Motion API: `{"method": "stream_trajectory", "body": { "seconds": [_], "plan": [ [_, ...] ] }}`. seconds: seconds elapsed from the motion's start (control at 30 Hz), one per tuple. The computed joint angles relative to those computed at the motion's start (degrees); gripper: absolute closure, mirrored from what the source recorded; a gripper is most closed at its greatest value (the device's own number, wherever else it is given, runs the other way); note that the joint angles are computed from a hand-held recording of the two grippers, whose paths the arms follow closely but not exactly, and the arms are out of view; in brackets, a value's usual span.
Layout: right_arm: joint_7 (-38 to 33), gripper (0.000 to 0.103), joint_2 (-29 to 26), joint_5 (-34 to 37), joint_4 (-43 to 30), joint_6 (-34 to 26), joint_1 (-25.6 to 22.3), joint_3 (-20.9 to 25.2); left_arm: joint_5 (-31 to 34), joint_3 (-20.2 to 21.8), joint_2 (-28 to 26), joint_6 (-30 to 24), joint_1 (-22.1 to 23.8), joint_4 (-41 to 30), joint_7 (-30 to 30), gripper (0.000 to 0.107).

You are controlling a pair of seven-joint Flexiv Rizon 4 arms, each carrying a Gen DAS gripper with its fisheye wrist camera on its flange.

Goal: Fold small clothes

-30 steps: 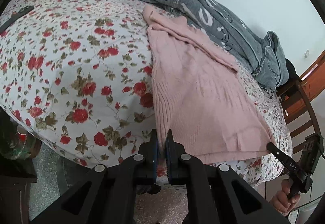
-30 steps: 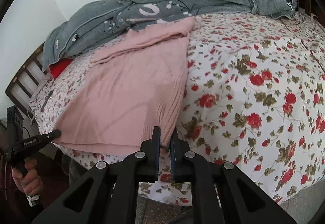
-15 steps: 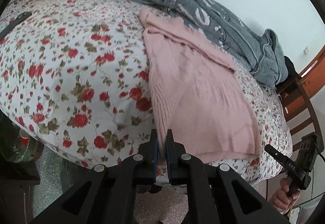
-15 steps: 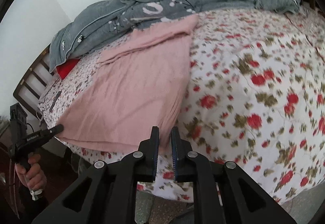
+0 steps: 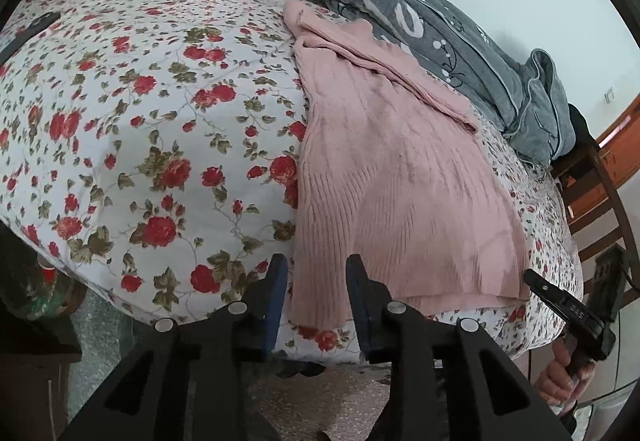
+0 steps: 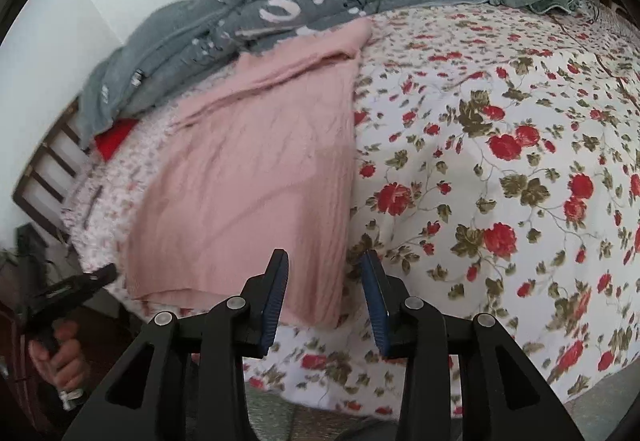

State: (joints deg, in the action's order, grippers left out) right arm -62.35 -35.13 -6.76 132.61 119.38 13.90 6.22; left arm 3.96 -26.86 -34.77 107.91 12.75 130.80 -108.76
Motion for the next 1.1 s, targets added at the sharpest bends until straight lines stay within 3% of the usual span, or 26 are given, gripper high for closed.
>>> {"method": "stream_trajectory", "body": {
  "seconds": [0.07, 0.1, 0.17, 0.3, 0.4, 0.5, 0.57, 0.6, 0.7, 0.87, 1.1],
  "plan": [
    [0.78, 0.070, -1.42, -1.63, -0.93, -0.73, -0.16, -0.20, 0.21, -0.19, -0.71, -0.41, 0.15, -0.54, 0.43, 0.078],
    [-0.68, 0.082, -1.70, 0.44, -1.40, -2.05, 2.17, -1.71, 0.07, 0.01, -1.01, -0.79, -0.13, -0.93, 0.71, 0.078],
    [-2.32, 0.090, -2.16, 1.87, -1.15, -1.41, 4.39, -3.39, 0.17, -0.41, -1.96, -1.00, 0.14, -1.51, 1.38, 0.078],
    [-3.24, 0.094, -2.08, 0.59, -0.42, 0.00, 1.31, -1.11, 0.43, -3.19, -4.44, -3.42, 2.07, -2.78, 3.63, 0.078],
    [-1.87, 0.094, -2.23, -2.44, -0.01, 0.99, -3.22, 2.05, -0.89, -1.86, -5.00, -3.83, 0.08, -3.57, 4.97, 0.076],
    [-1.56, 0.094, -2.07, -2.33, 0.15, 1.13, -2.47, 1.42, -2.82, 1.63, -4.72, -3.04, -3.72, -4.18, 5.24, 0.074],
    [-1.54, 0.094, -2.02, -2.08, 0.22, 1.19, -1.95, 1.05, -2.52, -0.02, -5.45, -2.47, -2.08, -4.03, 5.40, 0.074],
    [-1.44, 0.094, -2.04, -2.05, 0.21, 1.30, -1.91, 1.07, -2.59, -0.08, -5.41, -2.57, -1.84, -3.95, 5.42, 0.076],
    [-0.43, 0.094, -2.24, -3.67, 0.39, 2.37, -4.07, 2.61, -3.19, 1.09, -4.29, -3.94, -2.58, -3.62, 5.97, 0.099],
    [0.36, 0.095, -1.73, -5.31, 1.41, 5.69, -5.41, 3.15, 1.91, -6.75, -6.31, 2.53, 6.85, -0.13, 5.36, 0.099],
    [0.51, 0.095, 1.22, -5.75, 2.37, 7.40, -4.86, 2.62, 6.22, -10.08, -3.43, 4.17, 11.55, 1.18, 0.66, 0.099]
  ]
}}
